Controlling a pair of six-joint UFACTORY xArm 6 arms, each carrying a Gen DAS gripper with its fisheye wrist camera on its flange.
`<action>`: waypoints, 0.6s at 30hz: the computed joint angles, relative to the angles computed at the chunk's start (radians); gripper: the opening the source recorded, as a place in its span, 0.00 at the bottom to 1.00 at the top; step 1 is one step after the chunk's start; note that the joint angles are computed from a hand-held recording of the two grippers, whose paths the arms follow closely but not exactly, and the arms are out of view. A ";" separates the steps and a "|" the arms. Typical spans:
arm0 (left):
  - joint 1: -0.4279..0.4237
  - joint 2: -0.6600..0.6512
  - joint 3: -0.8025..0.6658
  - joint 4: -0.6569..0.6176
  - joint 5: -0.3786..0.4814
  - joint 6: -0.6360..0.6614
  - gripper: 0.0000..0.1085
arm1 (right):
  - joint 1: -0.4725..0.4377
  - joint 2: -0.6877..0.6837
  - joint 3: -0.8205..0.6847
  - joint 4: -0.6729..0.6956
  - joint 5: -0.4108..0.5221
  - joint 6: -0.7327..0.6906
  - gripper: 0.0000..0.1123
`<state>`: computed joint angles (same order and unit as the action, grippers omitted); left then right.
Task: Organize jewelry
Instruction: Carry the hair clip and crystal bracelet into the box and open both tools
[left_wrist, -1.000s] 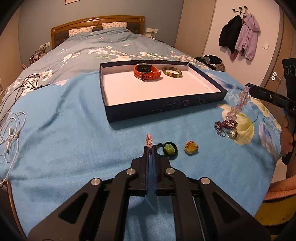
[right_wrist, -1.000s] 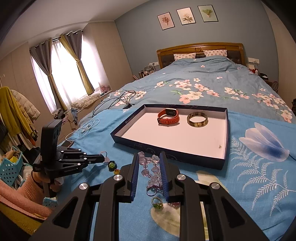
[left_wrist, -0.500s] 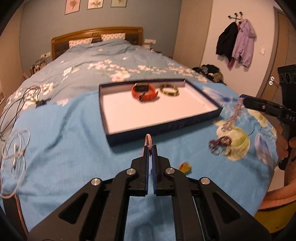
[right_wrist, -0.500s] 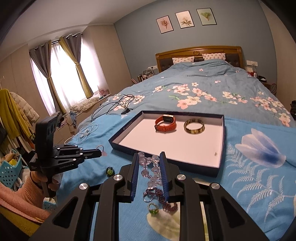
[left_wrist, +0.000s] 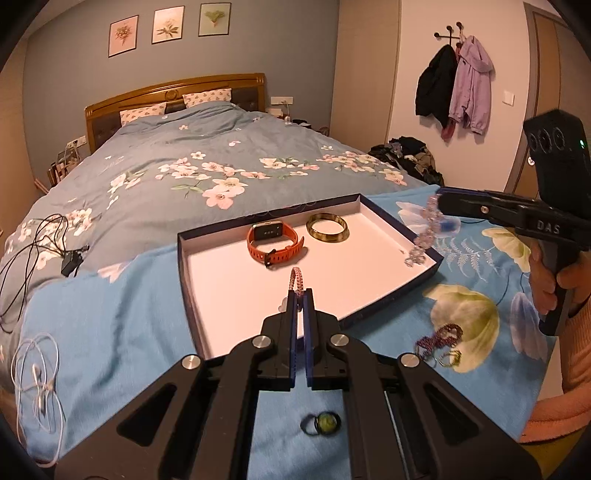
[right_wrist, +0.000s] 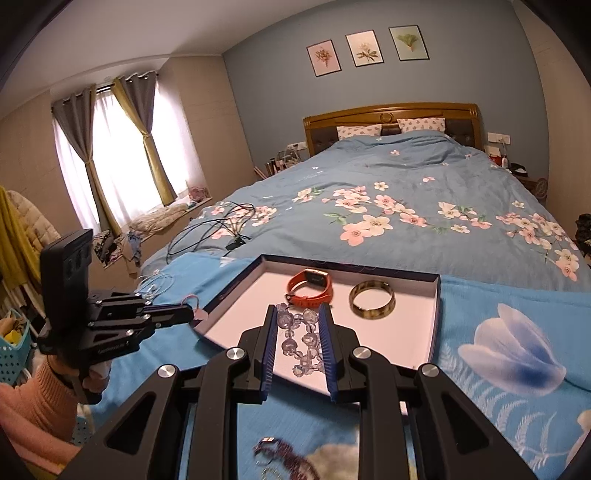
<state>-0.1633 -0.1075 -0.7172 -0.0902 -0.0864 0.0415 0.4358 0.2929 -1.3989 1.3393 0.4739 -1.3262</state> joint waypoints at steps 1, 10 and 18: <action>0.012 0.015 -0.015 0.071 0.003 -0.057 0.03 | 0.000 0.020 -0.023 -0.019 -0.002 0.020 0.18; 0.039 0.144 -0.148 0.229 0.045 -0.171 0.03 | 0.000 0.169 -0.194 -0.172 -0.005 0.196 0.18; 0.022 0.232 -0.239 0.014 0.087 0.015 0.03 | 0.005 0.264 -0.306 -0.273 0.004 0.308 0.18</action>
<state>-0.1410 0.1246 -0.9565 -0.0762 0.0011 0.0565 0.4404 0.5571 -1.7053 1.0663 0.4774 -1.0184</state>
